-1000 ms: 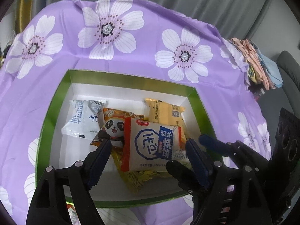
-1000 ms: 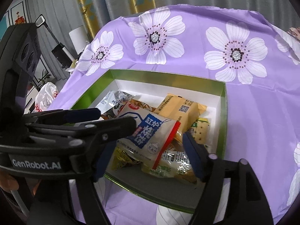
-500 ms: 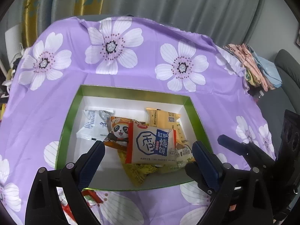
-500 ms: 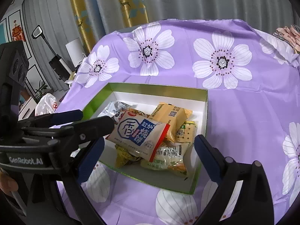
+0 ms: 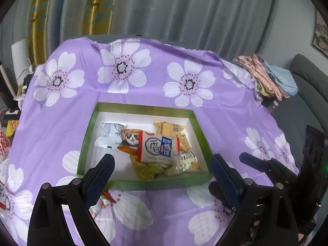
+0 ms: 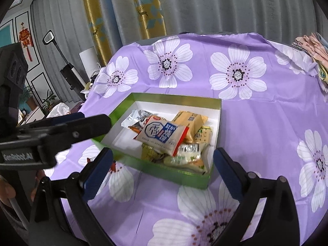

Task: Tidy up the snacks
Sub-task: 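Withdraw both grippers and move toward the red-and-white packet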

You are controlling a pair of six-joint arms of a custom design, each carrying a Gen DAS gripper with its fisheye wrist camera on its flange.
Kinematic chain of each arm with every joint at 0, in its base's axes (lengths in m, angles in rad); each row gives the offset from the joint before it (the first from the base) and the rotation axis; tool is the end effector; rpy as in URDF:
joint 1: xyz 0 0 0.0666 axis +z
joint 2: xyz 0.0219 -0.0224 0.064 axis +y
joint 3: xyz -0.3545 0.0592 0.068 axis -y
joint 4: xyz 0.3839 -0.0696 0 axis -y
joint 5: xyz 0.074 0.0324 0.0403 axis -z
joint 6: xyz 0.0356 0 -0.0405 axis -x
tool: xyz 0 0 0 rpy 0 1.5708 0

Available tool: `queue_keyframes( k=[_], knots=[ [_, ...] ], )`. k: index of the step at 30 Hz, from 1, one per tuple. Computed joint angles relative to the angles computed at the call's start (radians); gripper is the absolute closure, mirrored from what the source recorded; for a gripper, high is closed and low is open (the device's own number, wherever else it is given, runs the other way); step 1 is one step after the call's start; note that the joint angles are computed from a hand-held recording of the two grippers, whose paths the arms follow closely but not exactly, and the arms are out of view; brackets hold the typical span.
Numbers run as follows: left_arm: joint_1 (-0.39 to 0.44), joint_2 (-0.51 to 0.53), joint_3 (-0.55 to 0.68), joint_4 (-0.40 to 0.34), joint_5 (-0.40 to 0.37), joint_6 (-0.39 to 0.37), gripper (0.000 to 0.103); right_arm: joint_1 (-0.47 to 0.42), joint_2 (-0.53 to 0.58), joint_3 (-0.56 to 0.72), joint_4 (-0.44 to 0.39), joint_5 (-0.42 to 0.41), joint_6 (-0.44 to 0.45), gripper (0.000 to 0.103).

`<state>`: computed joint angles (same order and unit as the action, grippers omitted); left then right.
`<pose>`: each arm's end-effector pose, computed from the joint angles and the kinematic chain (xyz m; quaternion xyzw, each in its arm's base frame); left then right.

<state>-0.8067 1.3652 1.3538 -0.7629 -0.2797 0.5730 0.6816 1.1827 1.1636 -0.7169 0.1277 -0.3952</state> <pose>0.3370 -0.3380 0.4113 0.0527 0.9128 -0.1453 0.3780 0.3257 0.2579 0.4036 -0.1046 0.9066 0.1574 0.3772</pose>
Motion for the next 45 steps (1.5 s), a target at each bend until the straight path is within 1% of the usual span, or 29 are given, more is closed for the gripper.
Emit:
queue_keyframes(
  k=[4,6,9,11,16,19,20,22,23,26,27,29,31,33,36,39,41,43,45],
  knots=[
    [-0.012,-0.063,-0.054,-0.010,-0.008,0.031,0.009,0.022,-0.026,-0.023,-0.025,0.010,-0.026,0.003],
    [-0.006,-0.109,-0.095,-0.018,0.000,0.068,0.009,0.031,-0.035,-0.034,-0.034,0.011,-0.035,0.003],
    [0.004,-0.173,-0.154,-0.029,-0.018,0.125,0.009,0.048,-0.052,-0.055,-0.045,0.014,-0.047,0.003],
    [0.017,-0.221,-0.202,-0.026,-0.016,0.168,0.009,0.055,-0.053,-0.062,-0.056,0.006,-0.051,0.003],
    [0.069,-0.325,-0.331,0.012,0.040,0.262,0.008,0.080,-0.050,-0.074,-0.060,-0.003,-0.058,0.004],
    [0.090,-0.376,-0.415,0.088,0.093,0.255,0.007,0.094,-0.038,-0.077,-0.056,-0.018,-0.058,0.003],
    [0.094,-0.387,-0.442,0.103,0.108,0.261,0.007,0.097,-0.034,-0.077,-0.055,-0.022,-0.059,0.003],
    [0.104,-0.388,-0.465,0.096,0.123,0.270,0.007,0.106,-0.020,-0.078,-0.048,-0.035,-0.059,0.003],
    [0.114,-0.383,-0.475,0.082,0.144,0.284,0.007,0.110,-0.011,-0.078,-0.043,-0.044,-0.057,0.003],
    [0.145,-0.371,-0.505,0.065,0.199,0.359,0.007,0.126,0.013,-0.076,-0.028,-0.068,-0.053,0.004],
    [0.147,-0.371,-0.518,0.074,0.199,0.362,0.008,0.131,0.026,-0.075,-0.021,-0.081,-0.050,0.004],
    [0.149,-0.375,-0.537,0.098,0.202,0.354,0.008,0.141,0.043,-0.072,-0.014,-0.101,-0.045,0.004],
    [0.161,-0.376,-0.554,0.132,0.224,0.334,0.007,0.151,0.069,-0.063,-0.008,-0.119,-0.034,0.004],
    [0.172,-0.370,-0.557,0.143,0.223,0.313,0.008,0.159,0.095,-0.053,0.002,-0.134,-0.025,0.004],
    [0.200,-0.367,-0.567,0.177,0.240,0.282,0.008,0.161,0.132,-0.040,0.030,-0.183,-0.033,0.004],
    [0.237,-0.337,-0.545,0.191,0.259,0.214,0.008,0.165,0.176,-0.020,0.052,-0.232,-0.043,0.006],
    [0.259,-0.309,-0.518,0.187,0.268,0.164,0.008,0.172,0.206,-0.003,0.065,-0.246,-0.046,0.008],
    [0.283,-0.283,-0.497,0.188,0.291,0.121,0.007,0.171,0.230,0.010,0.083,-0.267,-0.057,0.010],
    [0.310,-0.237,-0.455,0.172,0.320,0.066,0.008,0.169,0.255,0.025,0.102,-0.289,-0.079,0.012]
  ],
)
